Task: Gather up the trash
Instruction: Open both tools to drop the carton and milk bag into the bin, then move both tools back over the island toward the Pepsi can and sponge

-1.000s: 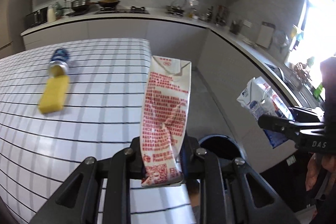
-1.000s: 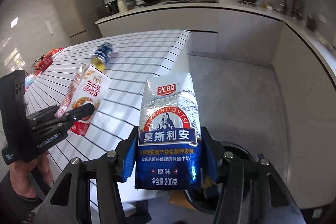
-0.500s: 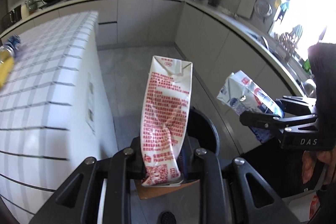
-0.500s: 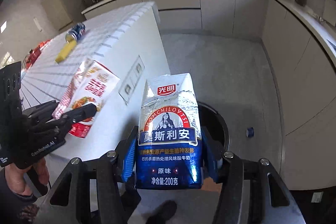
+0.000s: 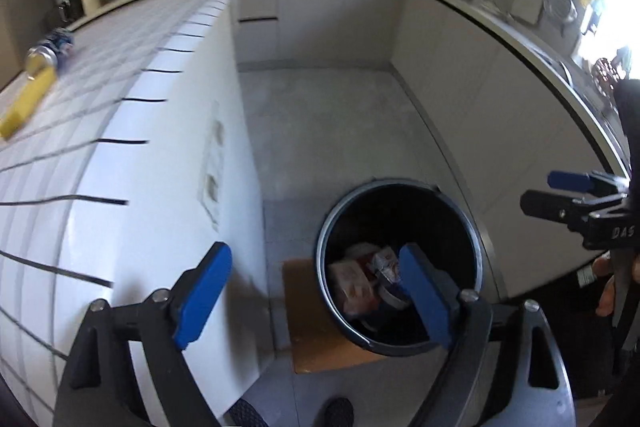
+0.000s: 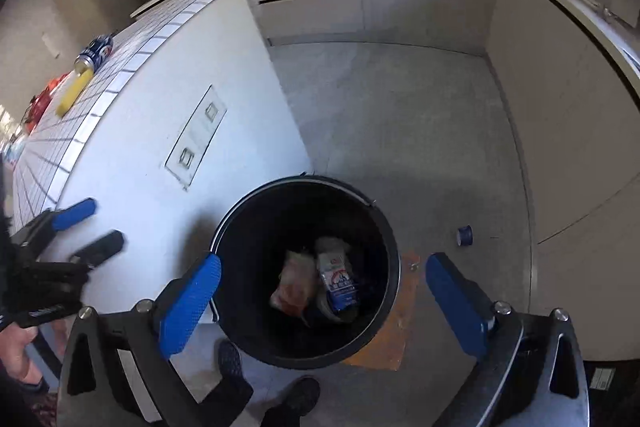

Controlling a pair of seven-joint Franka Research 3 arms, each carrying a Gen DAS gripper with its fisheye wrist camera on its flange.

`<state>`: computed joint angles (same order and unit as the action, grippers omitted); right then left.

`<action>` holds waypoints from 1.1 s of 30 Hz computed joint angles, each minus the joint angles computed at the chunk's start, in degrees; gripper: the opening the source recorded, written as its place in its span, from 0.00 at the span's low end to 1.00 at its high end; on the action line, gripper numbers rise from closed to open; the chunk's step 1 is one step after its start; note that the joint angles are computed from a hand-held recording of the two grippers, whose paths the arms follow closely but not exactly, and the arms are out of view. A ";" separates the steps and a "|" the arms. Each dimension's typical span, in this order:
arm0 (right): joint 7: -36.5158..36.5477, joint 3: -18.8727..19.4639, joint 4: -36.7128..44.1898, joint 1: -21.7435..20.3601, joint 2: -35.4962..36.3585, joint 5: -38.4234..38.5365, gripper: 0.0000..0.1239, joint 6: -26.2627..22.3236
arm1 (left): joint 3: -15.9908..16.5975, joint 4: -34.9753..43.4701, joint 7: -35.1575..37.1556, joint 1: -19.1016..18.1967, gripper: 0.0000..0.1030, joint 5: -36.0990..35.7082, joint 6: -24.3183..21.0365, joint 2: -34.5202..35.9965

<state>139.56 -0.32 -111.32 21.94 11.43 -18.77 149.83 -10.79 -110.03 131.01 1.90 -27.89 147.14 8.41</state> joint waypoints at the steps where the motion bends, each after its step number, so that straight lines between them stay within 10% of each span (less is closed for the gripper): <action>1: 1.86 -0.52 0.54 0.72 0.12 -2.08 0.83 -0.59 | 0.07 -0.19 -0.08 0.16 0.85 -0.45 0.40 -0.41; 33: 16.07 2.32 9.85 5.41 0.37 -18.58 0.83 -8.22 | 3.95 -2.17 1.11 0.19 0.87 -8.52 6.14 -5.68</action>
